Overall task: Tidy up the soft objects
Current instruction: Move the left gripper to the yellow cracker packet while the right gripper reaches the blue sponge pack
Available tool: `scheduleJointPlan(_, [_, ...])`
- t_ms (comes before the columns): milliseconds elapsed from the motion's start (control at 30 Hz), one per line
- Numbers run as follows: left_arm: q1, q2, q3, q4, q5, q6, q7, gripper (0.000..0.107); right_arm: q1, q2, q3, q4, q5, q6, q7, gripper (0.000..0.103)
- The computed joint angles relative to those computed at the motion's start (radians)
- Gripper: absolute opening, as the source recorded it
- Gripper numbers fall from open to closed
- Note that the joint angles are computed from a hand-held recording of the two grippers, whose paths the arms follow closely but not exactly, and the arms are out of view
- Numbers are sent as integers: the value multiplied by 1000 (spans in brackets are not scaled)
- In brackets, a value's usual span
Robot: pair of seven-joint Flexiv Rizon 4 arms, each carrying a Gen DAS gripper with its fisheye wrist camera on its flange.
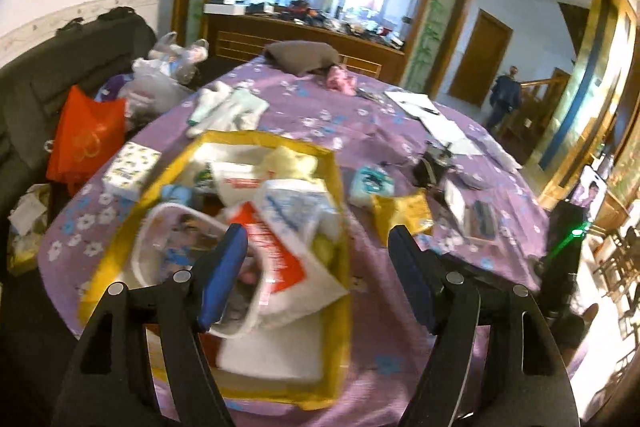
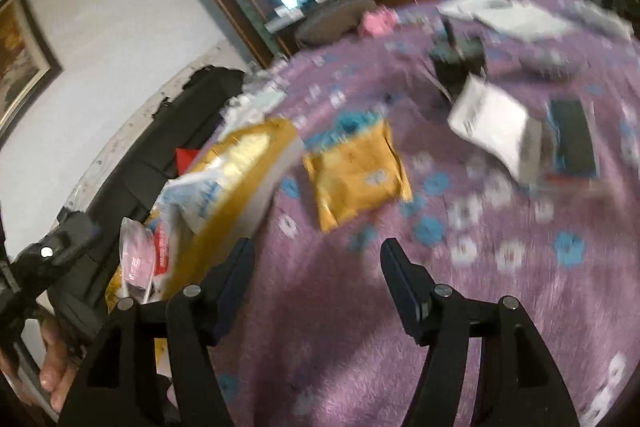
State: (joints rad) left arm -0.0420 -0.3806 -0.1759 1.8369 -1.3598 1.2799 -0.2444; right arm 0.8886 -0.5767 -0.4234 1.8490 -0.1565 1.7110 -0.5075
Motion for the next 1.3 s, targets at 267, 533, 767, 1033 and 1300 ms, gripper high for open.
scheduleJointPlan(267, [-7, 2, -3, -5, 79, -69, -46, 74, 123, 31, -154, 62, 38, -19, -8, 65])
scheduleJointPlan(533, [0, -43, -25, -54, 178, -109, -87, 74, 212, 104, -376, 126, -84, -218, 94, 65])
scheduleJointPlan(767, [0, -102, -34, -127, 355, -141, -174, 74, 74, 89, -281, 91, -118, -337, 155, 65])
scheduleJointPlan(1033, [-45, -233, 21, -365, 708, -314, -437, 74, 20, 95, -213, 63, -232, -454, 214, 39])
scheduleJointPlan(1300, [-77, -418, 36, -668, 918, -503, -697, 74, -47, 122, -148, 79, -336, -448, 283, 39])
